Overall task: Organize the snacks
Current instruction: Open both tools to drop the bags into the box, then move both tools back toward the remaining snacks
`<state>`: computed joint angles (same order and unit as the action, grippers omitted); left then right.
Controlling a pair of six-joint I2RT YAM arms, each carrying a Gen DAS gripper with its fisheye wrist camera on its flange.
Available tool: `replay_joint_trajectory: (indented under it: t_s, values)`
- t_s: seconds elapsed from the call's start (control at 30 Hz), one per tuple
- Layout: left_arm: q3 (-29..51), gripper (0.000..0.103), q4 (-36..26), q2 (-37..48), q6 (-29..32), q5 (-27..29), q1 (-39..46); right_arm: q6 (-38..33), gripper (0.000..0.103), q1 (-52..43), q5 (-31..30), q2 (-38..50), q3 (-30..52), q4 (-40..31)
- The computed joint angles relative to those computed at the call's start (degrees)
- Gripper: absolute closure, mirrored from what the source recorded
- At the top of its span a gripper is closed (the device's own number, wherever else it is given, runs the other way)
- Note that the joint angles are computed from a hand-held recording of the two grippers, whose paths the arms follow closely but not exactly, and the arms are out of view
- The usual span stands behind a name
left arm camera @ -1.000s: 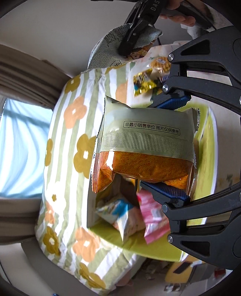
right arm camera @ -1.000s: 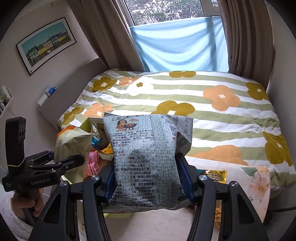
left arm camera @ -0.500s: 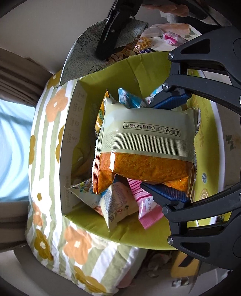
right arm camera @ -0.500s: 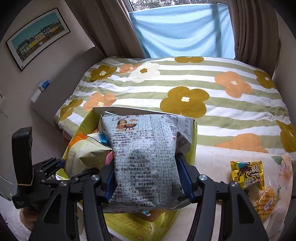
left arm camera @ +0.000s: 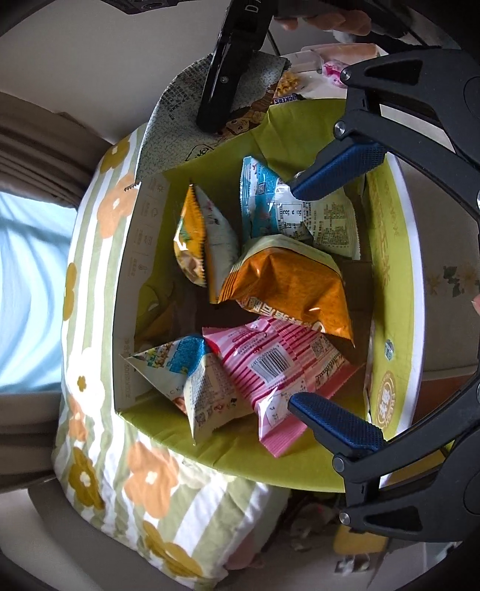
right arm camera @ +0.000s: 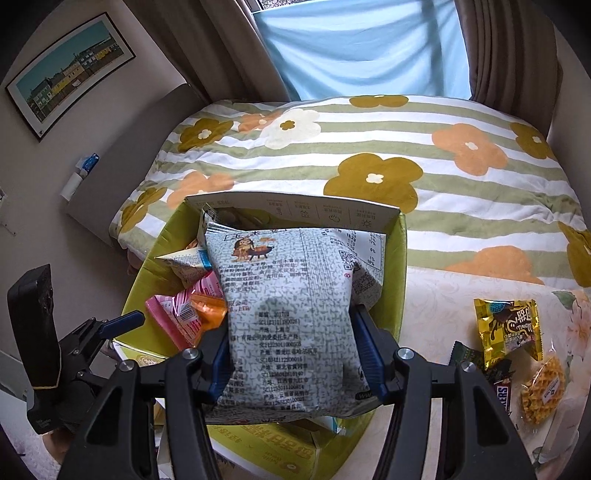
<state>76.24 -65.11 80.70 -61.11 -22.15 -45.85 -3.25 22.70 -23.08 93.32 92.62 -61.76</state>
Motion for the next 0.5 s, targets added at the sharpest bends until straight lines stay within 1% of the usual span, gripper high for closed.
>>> replay_joint_trajectory:
  t_s: [0.07,0.1,0.13,0.2,0.27,0.4,0.5]
  values:
    - [0.1,0.000,-0.5,-0.2,-1.2,-0.5,-0.6,-0.2,0.048,0.2,-0.6,0.3,0.2,-0.3]
    - [0.2,0.000,-0.8,-0.3,-1.8,-0.7,-0.9,-0.3,0.041,0.3,-1.2,0.2,0.2,-0.2]
    - [0.3,0.000,-1.1,-0.4,-2.4,-0.9,-1.3,-0.3,0.026,0.6,-0.9,-0.3,-0.3,0.4]
    - [0.7,0.000,-2.1,-0.4,-3.6,-1.6,-2.3,0.2,0.007,1.3,1.5,-2.1,-2.2,2.8]
    - [0.8,0.000,-3.0,-0.6,-4.8,-2.1,-3.3,0.1,0.007,1.3,2.0,-3.7,-4.3,4.7]
    - [0.5,0.000,-4.2,-1.2,-7.3,-2.6,-4.8,0.4,0.007,0.8,1.6,-5.6,-7.1,5.1]
    - [0.7,0.000,-5.2,-1.8,-9.2,-3.1,-6.1,0.0,0.007,1.4,2.6,-7.3,-8.7,5.1]
